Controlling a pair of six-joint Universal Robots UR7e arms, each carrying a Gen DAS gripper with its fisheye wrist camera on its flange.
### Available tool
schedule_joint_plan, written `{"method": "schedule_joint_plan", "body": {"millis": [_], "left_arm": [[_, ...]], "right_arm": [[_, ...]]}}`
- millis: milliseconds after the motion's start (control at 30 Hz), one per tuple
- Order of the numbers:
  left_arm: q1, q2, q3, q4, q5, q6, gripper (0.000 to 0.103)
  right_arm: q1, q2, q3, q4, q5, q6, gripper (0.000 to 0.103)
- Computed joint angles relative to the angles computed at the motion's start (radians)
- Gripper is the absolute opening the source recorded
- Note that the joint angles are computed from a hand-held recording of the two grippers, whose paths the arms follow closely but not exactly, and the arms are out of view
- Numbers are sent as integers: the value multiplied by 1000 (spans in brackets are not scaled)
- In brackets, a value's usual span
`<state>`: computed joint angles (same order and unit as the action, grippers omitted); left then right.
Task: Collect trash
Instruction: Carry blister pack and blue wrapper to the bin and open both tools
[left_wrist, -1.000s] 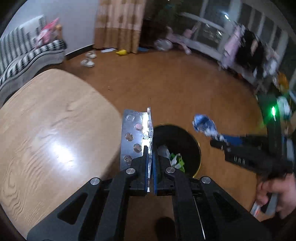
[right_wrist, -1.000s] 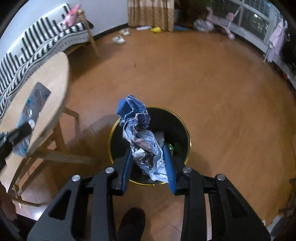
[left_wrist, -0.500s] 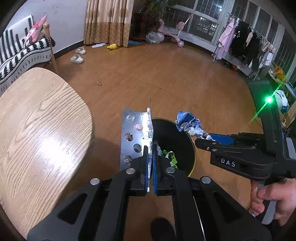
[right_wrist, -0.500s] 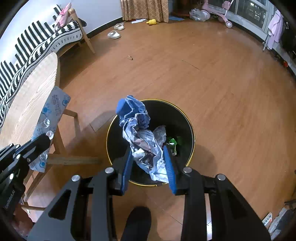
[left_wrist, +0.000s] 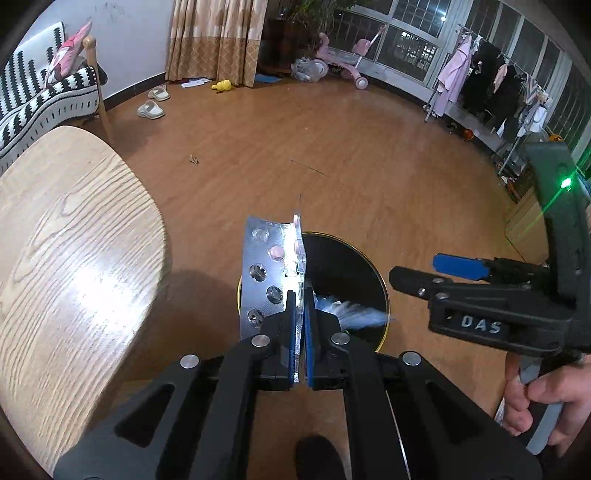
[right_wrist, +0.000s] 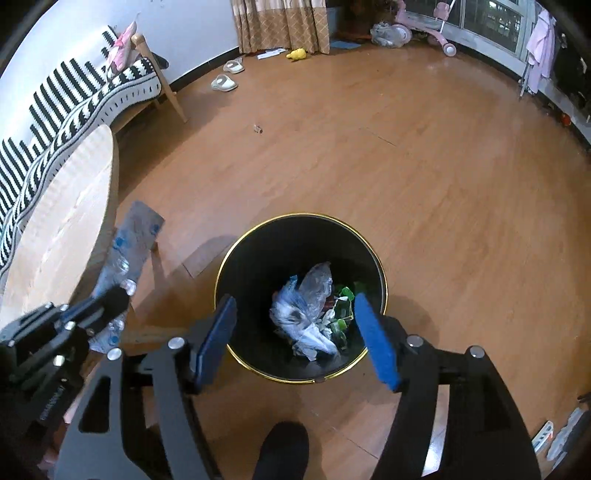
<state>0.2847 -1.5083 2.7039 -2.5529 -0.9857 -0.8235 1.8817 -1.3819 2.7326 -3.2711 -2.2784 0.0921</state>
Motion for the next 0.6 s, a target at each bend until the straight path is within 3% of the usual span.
{"method": "schedule_joint_plan", "body": {"millis": [200,400,467,500,533,600], "left_arm": [[32,88,-6,-96,-27,56,3],[90,189,-38,-233,-58,196,7],[103,197,-46,-231,-60,202,36],[106,198,-48,-232,-53,201,74],[97,196,-37,-260,-40,196,85],[87,179,-25,-277,-23,194,85]], "right_arm": [[0,-37,4,-11,-16,10,66],[13,-73,5,3,-31,31,71],[17,-84,3,9,-37,36,72],[21,-91,1,17,-40,40,72],[23,-97,0,20,-42,41,72],[27,-108,-1,24,-46,44,74]]}}
